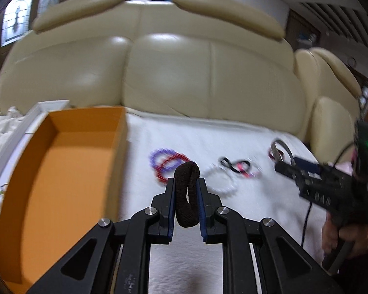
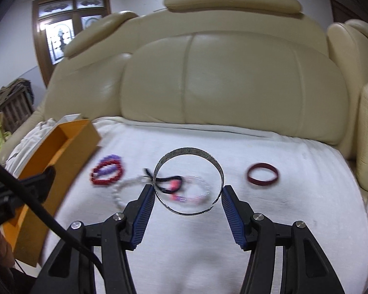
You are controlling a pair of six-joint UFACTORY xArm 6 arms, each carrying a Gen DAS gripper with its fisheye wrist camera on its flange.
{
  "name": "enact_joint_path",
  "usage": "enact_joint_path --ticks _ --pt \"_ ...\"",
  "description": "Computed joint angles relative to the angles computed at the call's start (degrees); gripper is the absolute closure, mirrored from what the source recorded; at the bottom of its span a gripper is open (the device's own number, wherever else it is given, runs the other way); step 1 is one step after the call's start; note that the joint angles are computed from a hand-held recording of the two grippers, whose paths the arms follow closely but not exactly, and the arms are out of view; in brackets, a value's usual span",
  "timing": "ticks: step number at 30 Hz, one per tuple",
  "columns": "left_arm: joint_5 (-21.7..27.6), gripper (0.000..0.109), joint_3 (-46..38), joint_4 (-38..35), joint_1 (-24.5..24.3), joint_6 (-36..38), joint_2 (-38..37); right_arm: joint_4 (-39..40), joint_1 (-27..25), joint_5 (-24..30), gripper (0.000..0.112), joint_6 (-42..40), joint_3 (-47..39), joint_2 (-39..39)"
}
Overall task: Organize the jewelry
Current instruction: 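Carry the bangle into the orange box with the right tool while the left drops the black tie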
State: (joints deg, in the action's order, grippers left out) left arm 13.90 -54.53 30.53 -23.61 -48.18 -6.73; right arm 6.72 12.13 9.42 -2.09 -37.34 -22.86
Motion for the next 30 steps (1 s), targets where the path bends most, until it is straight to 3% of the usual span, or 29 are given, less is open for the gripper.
enact_joint_path --ticks 4,7,10,13,16,19,26,28,30 --pt "1.60 0.092 1.35 11.23 3.13 -11.53 -3.38 -1.19 3.36 0.19 0.053 1.24 -1.31 1.01" --pt "5.35 0.092 2.06 14.88 5.38 -15.58 -5.31 -1.52 6.32 0.72 0.053 2.34 -2.60 2.10" --pt "7.64 0.092 3.25 12.05 8.18 -14.30 -6.17 -5.77 9.33 2.40 0.053 5.40 -6.18 5.09" --pt "11.22 0.092 3.47 6.09 10.28 -10.48 -5.01 -4.79 12.81 6.84 0.053 4.07 -13.24 10.21" --pt "11.15 0.091 4.12 -6.89 12.78 -2.99 -3.15 -5.99 16.10 11.88 0.053 4.72 -22.57 16.77" --pt "12.09 0.091 4.55 -12.93 14.40 -0.73 -2.13 -5.72 19.10 16.84 0.052 4.83 -33.02 24.27" --pt "14.78 0.090 3.03 -13.54 16.17 -2.13 0.62 -7.21 23.09 32.33 0.052 7.52 -61.85 45.63" --pt "15.57 0.085 2.44 -13.01 16.36 -3.19 1.08 -5.67 23.17 38.04 0.051 7.79 -70.60 51.93" --pt "16.92 0.067 1.85 -10.45 16.25 -5.51 1.26 -4.88 23.21 44.44 0.051 8.30 -79.82 58.19"
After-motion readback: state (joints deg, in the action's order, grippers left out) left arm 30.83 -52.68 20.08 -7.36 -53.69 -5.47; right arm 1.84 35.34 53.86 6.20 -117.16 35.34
